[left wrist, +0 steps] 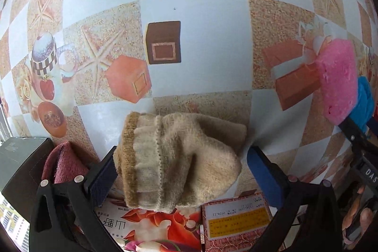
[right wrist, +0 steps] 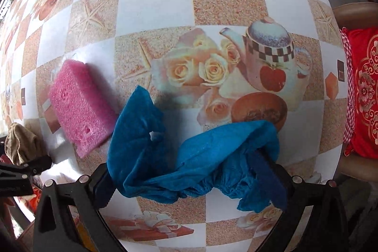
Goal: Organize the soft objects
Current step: 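Grasp the beige knitted sock with the left tool while the right tool grasps the blue cloth, then carry the beige sock and blue cloth over the white box with both tools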
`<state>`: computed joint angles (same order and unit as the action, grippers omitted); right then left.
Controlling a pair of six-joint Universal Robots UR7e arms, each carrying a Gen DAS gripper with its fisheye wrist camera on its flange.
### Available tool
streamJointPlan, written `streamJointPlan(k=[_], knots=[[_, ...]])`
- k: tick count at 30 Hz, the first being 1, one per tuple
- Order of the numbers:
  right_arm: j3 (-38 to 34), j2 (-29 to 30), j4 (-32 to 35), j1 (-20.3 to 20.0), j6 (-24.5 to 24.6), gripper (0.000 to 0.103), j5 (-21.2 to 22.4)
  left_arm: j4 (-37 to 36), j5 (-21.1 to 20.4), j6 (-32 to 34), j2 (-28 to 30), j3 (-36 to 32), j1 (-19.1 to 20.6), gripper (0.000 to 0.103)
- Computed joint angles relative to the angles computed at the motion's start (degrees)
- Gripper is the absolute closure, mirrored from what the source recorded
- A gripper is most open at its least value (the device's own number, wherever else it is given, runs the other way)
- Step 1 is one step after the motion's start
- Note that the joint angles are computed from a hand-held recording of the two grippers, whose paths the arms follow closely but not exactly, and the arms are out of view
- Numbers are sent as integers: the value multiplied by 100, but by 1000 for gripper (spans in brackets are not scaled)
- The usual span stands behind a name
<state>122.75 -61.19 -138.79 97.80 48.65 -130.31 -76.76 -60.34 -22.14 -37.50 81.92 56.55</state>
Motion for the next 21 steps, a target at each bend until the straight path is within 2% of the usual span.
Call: streamJointPlan(k=[1, 4, 5, 6, 7, 9, 11, 15, 21], knots=[[28, -17, 3, 41, -10, 7, -15, -60, -16, -59, -13, 0, 15, 0], [167, -157, -14, 142, 19, 31, -74, -300, 45, 52, -182, 152, -11, 7], [217, -217, -16, 164, 8, 42, -96, -400, 74, 133, -246, 212, -37, 14], [265, -263, -37, 181, -28, 53, -125, -538, 112, 243, -324, 291, -71, 26], [332, -308, -103, 196, -80, 57, -134, -667, 157, 379, -393, 363, -108, 34], [528, -434, -439, 199, -229, 71, -26, -850, 111, 662, -509, 448, -138, 64], [744, -567, -945, 205, -372, 75, 170, -1072, -40, 881, -670, 550, -150, 70], [1073, -897, -1733, 283, -553, 75, 493, -1630, -20, 1382, -1094, 901, -265, 71], [944, -999, -1841, 852, -261, 75, 541, -2023, -63, 1650, -1814, 1234, -323, 71]])
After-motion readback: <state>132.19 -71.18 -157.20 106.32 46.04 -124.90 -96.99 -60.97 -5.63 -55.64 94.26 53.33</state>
